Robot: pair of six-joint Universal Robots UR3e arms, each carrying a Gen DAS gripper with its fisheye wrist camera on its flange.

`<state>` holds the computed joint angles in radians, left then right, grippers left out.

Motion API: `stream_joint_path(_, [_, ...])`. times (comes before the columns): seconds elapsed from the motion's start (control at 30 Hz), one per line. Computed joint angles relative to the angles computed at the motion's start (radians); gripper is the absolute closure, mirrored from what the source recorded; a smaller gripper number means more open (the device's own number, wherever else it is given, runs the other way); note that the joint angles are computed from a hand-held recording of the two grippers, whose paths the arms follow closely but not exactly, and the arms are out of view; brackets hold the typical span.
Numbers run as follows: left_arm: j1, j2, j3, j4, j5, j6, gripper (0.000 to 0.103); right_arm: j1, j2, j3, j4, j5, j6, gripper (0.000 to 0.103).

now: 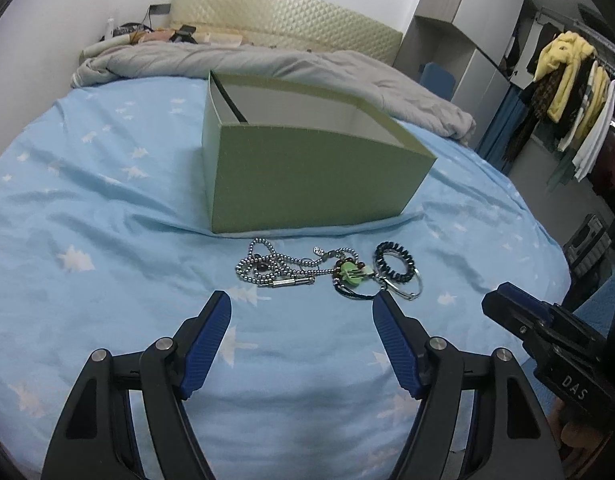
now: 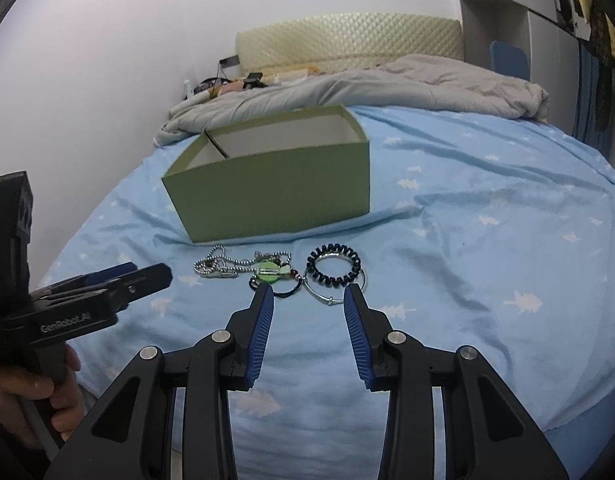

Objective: Organize jewelry
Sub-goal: 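Grasp the silver pin charm with the left gripper while the right gripper grasps the green round charm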

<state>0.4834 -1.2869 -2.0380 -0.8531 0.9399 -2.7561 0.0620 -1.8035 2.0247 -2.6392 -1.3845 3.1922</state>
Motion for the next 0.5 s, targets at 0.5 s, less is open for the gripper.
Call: stream_joint_path(0.5, [-0.164,-0.325,0.114,0.218,0.146,-0.116,0.045,-0.003,0.189,-0.054,-0.06,0.039,-0.021,0.07])
